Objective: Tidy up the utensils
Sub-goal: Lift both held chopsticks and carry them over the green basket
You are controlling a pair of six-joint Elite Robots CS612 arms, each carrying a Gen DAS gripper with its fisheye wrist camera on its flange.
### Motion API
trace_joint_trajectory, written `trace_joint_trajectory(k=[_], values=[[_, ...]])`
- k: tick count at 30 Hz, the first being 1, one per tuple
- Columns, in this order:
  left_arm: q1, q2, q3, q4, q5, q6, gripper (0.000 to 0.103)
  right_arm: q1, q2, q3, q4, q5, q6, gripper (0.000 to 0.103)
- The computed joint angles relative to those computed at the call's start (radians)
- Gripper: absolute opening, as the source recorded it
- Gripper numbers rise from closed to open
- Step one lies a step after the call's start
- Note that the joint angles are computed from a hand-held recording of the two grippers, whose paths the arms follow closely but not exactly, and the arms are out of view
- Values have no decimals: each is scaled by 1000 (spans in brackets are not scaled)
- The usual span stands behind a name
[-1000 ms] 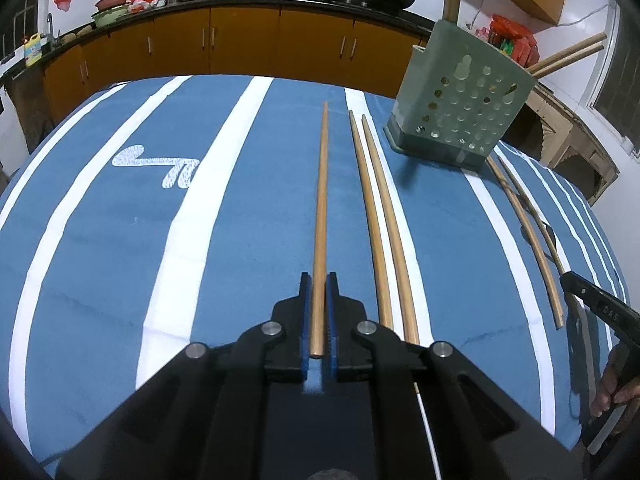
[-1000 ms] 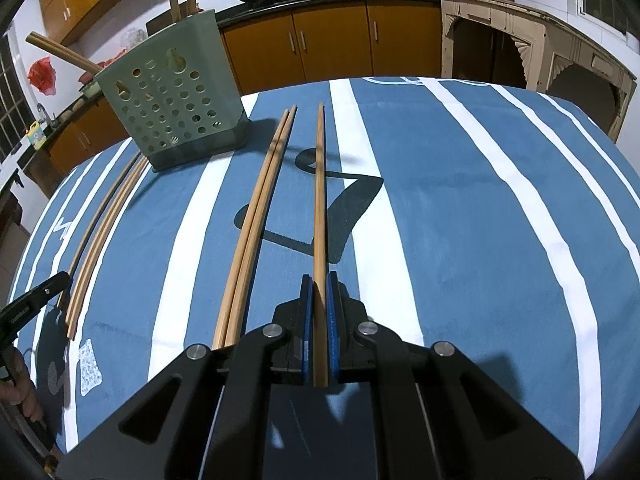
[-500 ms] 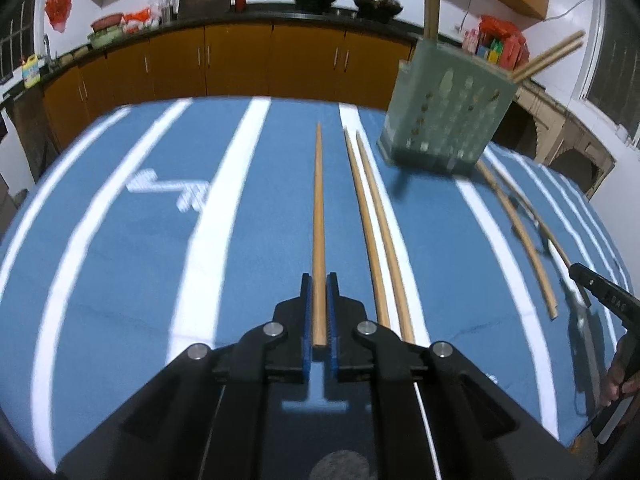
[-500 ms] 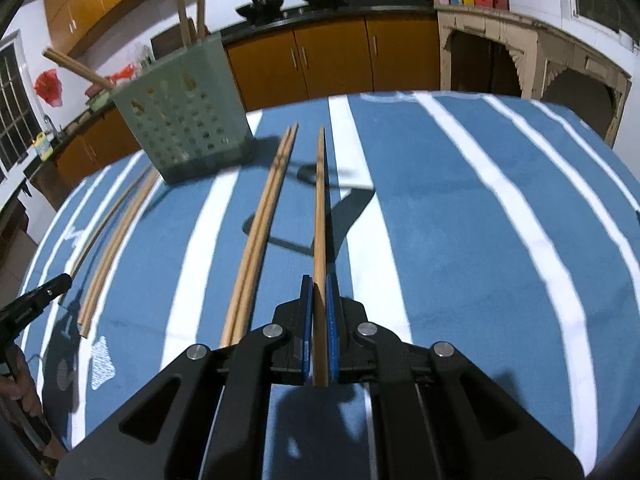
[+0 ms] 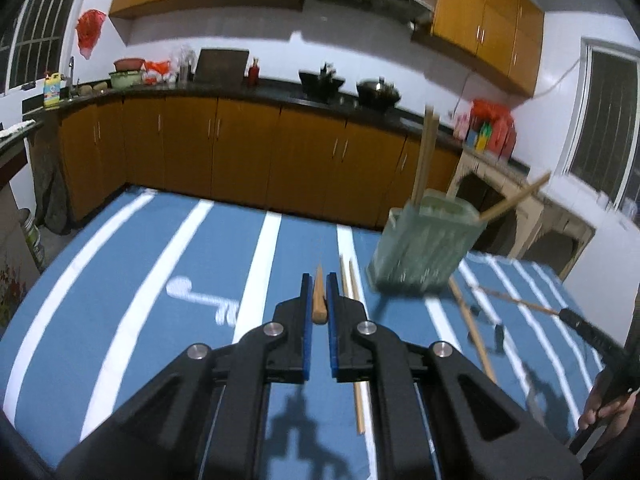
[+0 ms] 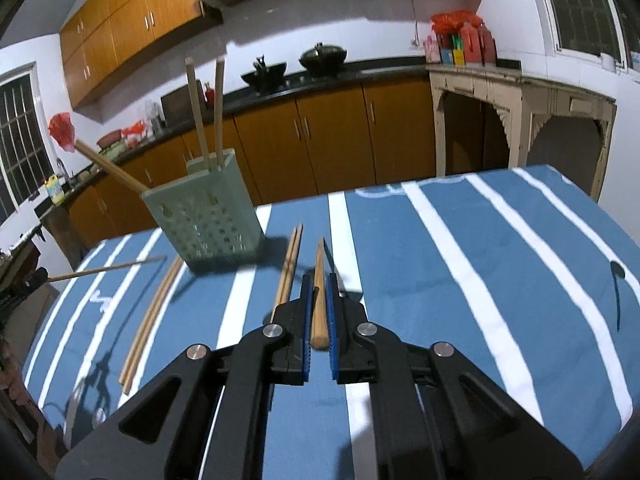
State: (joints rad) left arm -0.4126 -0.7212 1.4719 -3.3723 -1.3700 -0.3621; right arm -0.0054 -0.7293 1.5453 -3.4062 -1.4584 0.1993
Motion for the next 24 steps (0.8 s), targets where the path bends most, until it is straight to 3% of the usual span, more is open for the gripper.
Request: trace_joint_trajectory(k=[13,24], values=[[3,-13,-27,-49,12,6,8,-5,-6,-13,-69,12,15,7],[-5,-16,-69,-55,54,66,8,-2,-9,-43,-83,10,5,8]])
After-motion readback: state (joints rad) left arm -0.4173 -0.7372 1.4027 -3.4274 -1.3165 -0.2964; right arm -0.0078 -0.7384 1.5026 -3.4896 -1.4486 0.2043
